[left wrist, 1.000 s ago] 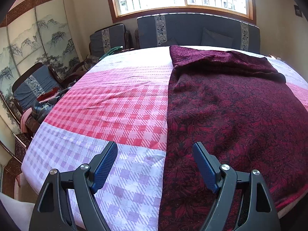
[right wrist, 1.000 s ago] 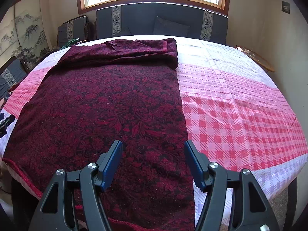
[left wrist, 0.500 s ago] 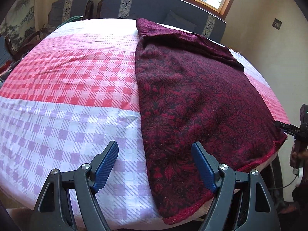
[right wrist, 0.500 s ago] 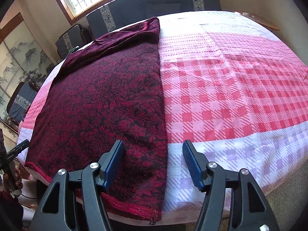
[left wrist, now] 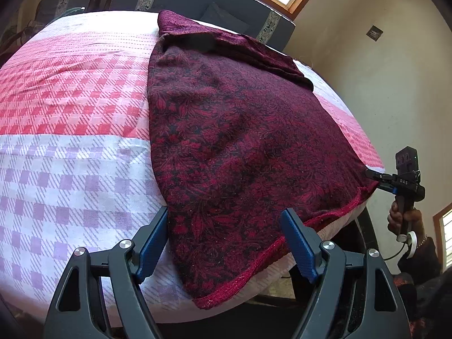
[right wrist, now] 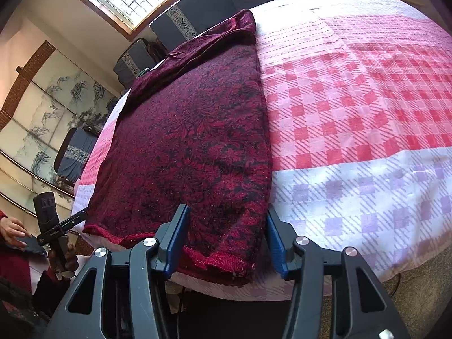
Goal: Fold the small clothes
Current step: 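Grasp the hem corners with the left and right tools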
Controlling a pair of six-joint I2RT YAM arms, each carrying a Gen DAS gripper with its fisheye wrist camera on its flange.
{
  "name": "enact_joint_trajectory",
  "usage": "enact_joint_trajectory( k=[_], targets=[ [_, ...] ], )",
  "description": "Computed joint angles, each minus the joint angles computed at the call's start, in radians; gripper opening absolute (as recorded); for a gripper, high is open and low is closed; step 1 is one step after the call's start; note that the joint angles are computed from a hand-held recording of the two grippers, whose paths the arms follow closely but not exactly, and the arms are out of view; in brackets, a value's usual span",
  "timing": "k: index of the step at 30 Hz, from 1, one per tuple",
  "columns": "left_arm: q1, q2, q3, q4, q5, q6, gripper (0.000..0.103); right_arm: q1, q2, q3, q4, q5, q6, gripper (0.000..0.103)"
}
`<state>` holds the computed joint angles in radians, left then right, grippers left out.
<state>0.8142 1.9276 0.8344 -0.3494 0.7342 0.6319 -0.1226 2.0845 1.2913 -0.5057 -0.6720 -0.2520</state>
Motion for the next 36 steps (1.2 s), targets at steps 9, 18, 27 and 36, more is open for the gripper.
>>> enact_joint_trajectory(
  k=[9,18,27,36],
  targets=[
    [0.107,0.125,0.167,-0.331,0.104,0.154,0.078,-0.018,0.054,0.030,-0.059,-0.076,-0.038,0.017],
    [0.053,0.092,0.130,-0.302,0.122,0.080,0.079,-0.006,0.100,0.078,-0.123,-0.138,-0.062,0.020],
    [0.057,0.036,0.004,-0.045,0.037,-0.119,0.010,0.023,0.052,0.007,-0.023,-0.094,-0.005,0.013],
    [-0.058,-0.208,-0.243,0.290,-0.165,-0.272,0.010,0.014,0.049,-0.003,-0.014,-0.169,0.014,0.010]
  ],
)
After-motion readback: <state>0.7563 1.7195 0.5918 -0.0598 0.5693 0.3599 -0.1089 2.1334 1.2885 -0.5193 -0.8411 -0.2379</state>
